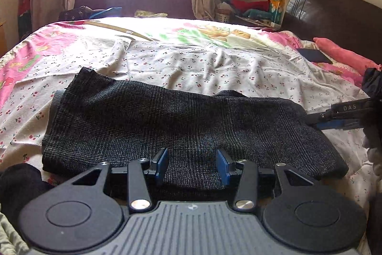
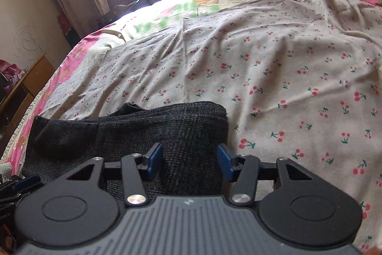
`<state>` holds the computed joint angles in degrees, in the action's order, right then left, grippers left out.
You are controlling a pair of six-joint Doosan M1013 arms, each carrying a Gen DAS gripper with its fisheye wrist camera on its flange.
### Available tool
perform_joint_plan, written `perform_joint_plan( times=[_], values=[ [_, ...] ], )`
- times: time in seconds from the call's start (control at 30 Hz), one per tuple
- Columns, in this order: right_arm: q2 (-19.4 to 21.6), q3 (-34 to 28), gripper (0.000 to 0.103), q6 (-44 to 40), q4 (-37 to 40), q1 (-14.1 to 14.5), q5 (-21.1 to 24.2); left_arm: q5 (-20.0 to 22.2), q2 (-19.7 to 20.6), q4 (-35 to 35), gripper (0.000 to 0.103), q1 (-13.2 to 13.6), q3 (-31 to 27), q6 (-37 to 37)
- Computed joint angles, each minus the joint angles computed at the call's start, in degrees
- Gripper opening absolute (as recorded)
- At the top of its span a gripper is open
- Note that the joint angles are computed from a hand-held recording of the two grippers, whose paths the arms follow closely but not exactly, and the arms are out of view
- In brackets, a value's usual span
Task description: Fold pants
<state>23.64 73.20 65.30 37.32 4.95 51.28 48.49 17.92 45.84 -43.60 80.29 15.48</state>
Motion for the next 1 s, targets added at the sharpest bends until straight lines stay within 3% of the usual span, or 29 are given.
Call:
perform_joint_plan(
  times=[0.13, 0.33, 0.43, 0.5, 0.57, 0.67, 0.73, 0.77, 0.9, 1.0],
  values=[
    [1.69, 0.45, 0.057, 1.01, 10.15, -3.09, 7.42, 0.59, 2.25, -2.93, 0.057, 0.54, -3.29, 3.65],
    [5.59, -1.47, 0.059, 1.17, 25.72, -5.91, 16.95, -2.35, 5.27, -7.81, 0.057, 1.99, -7.31, 11.29],
    [6.51, -1.04, 0.058, -4.17, 37.31, -7.68, 22.38, -2.22, 5.68, -9.00, 0.057, 2.53, -7.81, 13.09],
    [7.04, -2.68, 0.059, -5.40, 33.29, -7.09, 21.60, -1.60, 5.31, -10.03, 0.057, 3.14, -7.65, 12.89],
    [8.46, -4.59, 0.059, -1.48, 28.69, -6.11, 22.26, 0.24, 4.14, -9.52, 0.057, 3.79, -6.88, 11.22],
    [8.65, -4.46, 0.057, -4.62, 29.00, -5.12, 22.89, 7.39, 2.50, -3.28, 0.063, 3.80, -5.97, 6.11],
    [8.16, -4.61, 0.033, -5.38, 28.24, -4.42, 21.56, 11.00, 1.62, -1.49, 0.067, 4.25, -5.14, 2.52],
    [8.02, -4.91, 0.016, -4.04, 27.72, -4.23, 21.04, 11.12, 1.32, -2.53, 0.068, 4.81, -4.83, 2.06],
    [7.23, -4.66, 0.014, -6.40, 28.96, -4.27, 19.22, 12.64, 2.55, -5.79, 0.067, 5.99, -5.77, 4.77],
    [8.55, -6.09, 0.013, 2.41, 24.27, -4.18, 19.89, 9.76, 3.49, -4.03, 0.067, 5.03, -6.30, 7.79]
  ],
)
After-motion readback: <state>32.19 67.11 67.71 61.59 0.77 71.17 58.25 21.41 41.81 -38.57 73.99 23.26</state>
